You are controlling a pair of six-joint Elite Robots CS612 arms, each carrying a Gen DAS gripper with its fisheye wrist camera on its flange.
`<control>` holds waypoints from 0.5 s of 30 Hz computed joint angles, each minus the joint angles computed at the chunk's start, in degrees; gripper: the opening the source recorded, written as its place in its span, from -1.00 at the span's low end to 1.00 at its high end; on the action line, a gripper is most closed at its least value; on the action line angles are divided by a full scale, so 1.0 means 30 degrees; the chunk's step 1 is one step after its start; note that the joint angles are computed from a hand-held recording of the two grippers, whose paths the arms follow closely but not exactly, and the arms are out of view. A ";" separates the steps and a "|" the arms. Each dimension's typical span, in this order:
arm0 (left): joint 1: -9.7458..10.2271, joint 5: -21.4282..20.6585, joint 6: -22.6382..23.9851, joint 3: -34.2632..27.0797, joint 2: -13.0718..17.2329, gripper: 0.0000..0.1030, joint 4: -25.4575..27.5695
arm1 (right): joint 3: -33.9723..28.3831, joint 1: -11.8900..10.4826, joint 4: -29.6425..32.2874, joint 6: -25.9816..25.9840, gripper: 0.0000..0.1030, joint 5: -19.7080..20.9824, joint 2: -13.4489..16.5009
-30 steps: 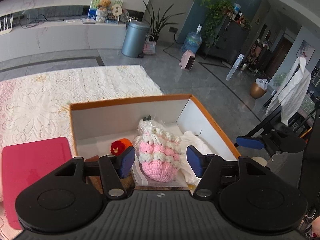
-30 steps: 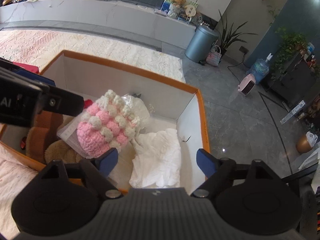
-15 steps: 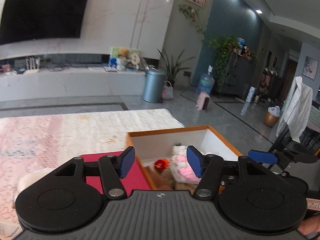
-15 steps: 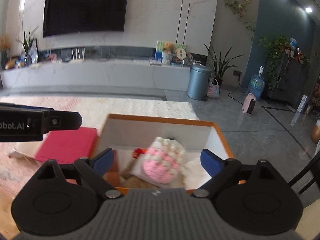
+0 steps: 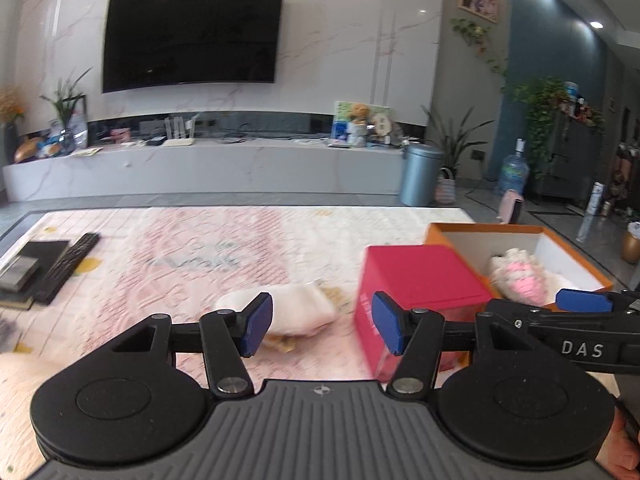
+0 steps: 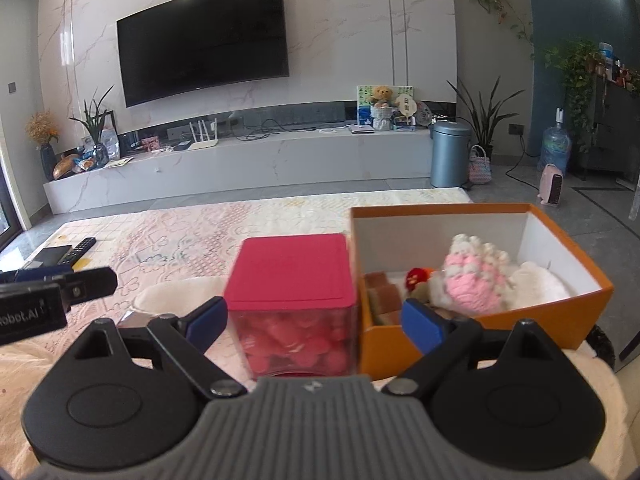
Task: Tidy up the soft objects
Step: 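Move both tools back toward the beige pad and snack bag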
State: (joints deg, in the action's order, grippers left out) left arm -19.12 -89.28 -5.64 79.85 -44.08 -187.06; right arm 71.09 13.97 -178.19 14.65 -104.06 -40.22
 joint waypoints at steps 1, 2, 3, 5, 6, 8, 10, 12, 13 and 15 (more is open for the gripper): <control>0.0039 0.0231 -0.0003 0.0072 0.0011 0.24 -0.0067 | -0.0156 0.0090 0.0020 -0.0081 0.79 0.0082 0.0131; 0.0108 0.0418 0.0062 0.0156 0.0023 0.20 -0.0156 | -0.0246 0.0187 0.0037 -0.0261 0.79 0.0131 0.0227; 0.0159 0.0656 0.0057 0.0257 0.0012 0.13 -0.0165 | -0.0374 0.0282 0.0120 -0.0518 0.79 0.0176 0.0330; 0.0268 0.0972 -0.0147 0.0286 0.0014 0.03 0.0085 | -0.0731 0.0440 0.0304 -0.1097 0.79 0.0333 0.0580; 0.0350 0.1087 -0.0340 0.0307 0.0055 -0.05 0.0107 | -0.0913 0.0503 0.0409 -0.1394 0.79 0.0475 0.0703; 0.0551 0.1171 -0.0806 0.0424 0.0078 -0.16 0.0040 | -0.1349 0.0585 0.0758 -0.1866 0.78 0.0784 0.0940; 0.0760 0.1099 -0.1503 0.0373 0.0110 -0.18 0.0310 | -0.1813 0.0657 0.1062 -0.2250 0.77 0.1060 0.1187; 0.0925 0.0931 -0.2003 0.0174 0.0183 -0.18 0.0689 | -0.2314 0.0732 0.1423 -0.2652 0.76 0.1164 0.1454; 0.1023 0.0837 -0.2081 0.0106 0.0227 -0.18 0.0860 | -0.2569 0.0766 0.1605 -0.2847 0.76 0.1182 0.1590; 0.1111 0.0991 -0.2148 -0.0166 0.0332 -0.18 0.1274 | -0.3140 0.0864 0.2048 -0.3212 0.74 0.1153 0.1888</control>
State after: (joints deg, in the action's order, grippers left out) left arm -15.79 -86.31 -12.08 79.35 -43.09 -183.24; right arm 61.67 16.56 -172.05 5.01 -100.60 -34.56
